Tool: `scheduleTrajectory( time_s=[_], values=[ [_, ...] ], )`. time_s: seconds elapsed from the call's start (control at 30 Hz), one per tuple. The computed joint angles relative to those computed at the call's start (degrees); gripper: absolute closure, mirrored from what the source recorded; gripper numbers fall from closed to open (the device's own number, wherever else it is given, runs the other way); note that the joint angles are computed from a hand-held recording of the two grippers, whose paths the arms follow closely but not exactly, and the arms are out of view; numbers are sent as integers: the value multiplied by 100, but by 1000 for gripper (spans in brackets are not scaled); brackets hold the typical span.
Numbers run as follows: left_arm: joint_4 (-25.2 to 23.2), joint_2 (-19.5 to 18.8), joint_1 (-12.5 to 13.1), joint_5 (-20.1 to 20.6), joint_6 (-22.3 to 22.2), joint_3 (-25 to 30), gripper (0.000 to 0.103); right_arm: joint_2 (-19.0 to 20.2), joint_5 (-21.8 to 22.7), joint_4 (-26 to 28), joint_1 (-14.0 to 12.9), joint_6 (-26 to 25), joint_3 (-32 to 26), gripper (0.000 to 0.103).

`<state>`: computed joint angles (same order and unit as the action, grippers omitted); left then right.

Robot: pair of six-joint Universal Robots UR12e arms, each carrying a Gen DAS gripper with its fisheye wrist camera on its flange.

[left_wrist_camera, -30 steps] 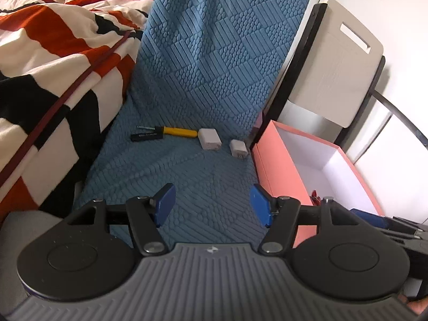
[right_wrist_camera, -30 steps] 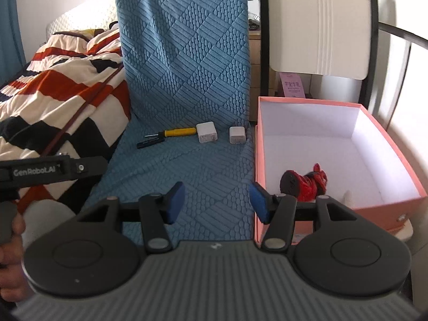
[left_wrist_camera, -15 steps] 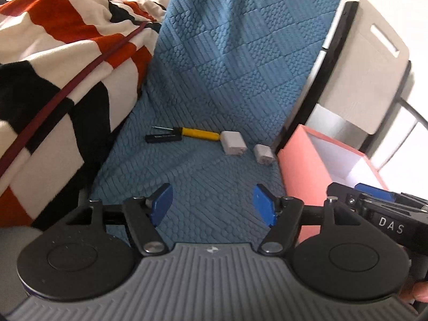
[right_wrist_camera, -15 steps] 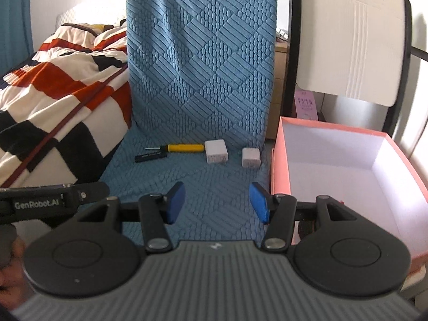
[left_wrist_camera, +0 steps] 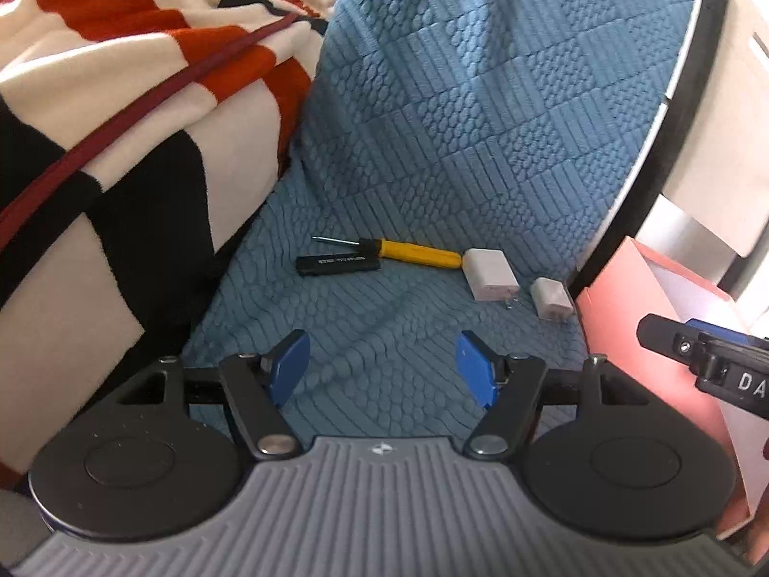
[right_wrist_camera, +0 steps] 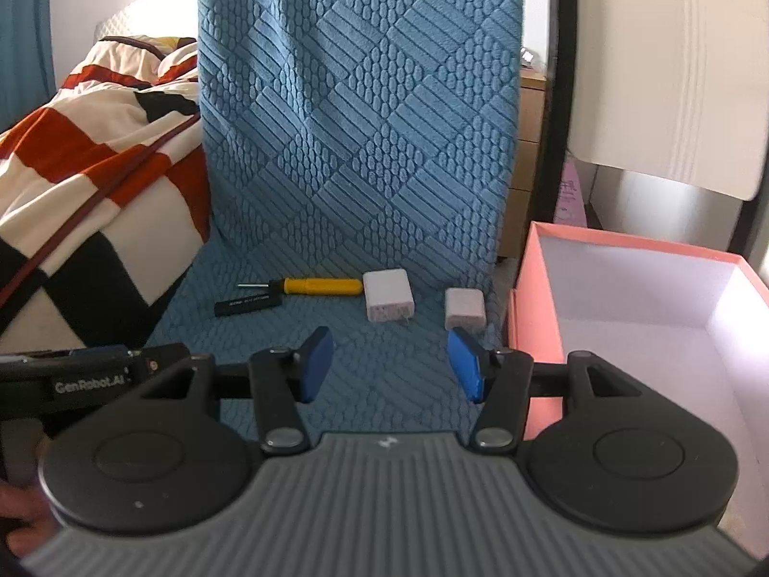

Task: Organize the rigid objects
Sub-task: 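Withdraw both tools from the box back toward the seat cushion, then close the left tool on the black USB stick while the right tool grips the white charger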

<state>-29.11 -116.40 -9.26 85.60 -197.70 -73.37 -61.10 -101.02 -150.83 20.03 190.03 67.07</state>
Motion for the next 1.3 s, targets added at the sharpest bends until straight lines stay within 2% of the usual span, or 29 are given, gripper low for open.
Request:
scheduleTrajectory(
  time_s=[0.17, 0.27, 0.4, 0.57, 0.7, 0.83, 0.97, 1.17, 1.23, 1.27, 1.3],
  values=[
    [-283, -242, -22, 222, 87, 326, 30, 299, -115, -126, 19, -145, -293, 47],
    [-391, -393, -24, 280, 89, 518, 30, 468, -44, 39, 6, -129, -522, 47],
    [-541, -605, -49, 464, 350, 774, 30, 648, -89, 124, -11, -231, -745, 47],
    [-789, -887, -58, 558, 566, 1165, 31, 880, 116, 489, -99, -82, -1103, 47],
    [-1121, -1140, -110, 728, 1183, 1556, 30, 1099, 327, 770, -178, -125, -1439, 47],
    [-1101, -1373, -173, 1126, 1707, 1839, 30, 1330, 483, 976, -244, -214, -1781, 47],
    [-1239, -1559, -125, 1034, 1783, 2127, 31, 1552, 786, 1287, -334, -63, -2158, 47],
    [-1730, -1841, -89, 1019, 1967, 2609, 31, 1984, 992, 1954, -425, 37, -2882, 47],
    [-1828, -1901, -79, 1006, 2087, 2717, 31, 2073, 1059, 2103, -446, 109, -3020, 42],
    [-1840, -1914, -69, 953, 2170, 2740, 31, 2119, 1095, 2140, -451, 119, -3079, 30],
    [-1796, -1922, -63, 938, 2278, 2741, 31, 2153, 1124, 2158, -456, 126, -3113, 24]
  ],
)
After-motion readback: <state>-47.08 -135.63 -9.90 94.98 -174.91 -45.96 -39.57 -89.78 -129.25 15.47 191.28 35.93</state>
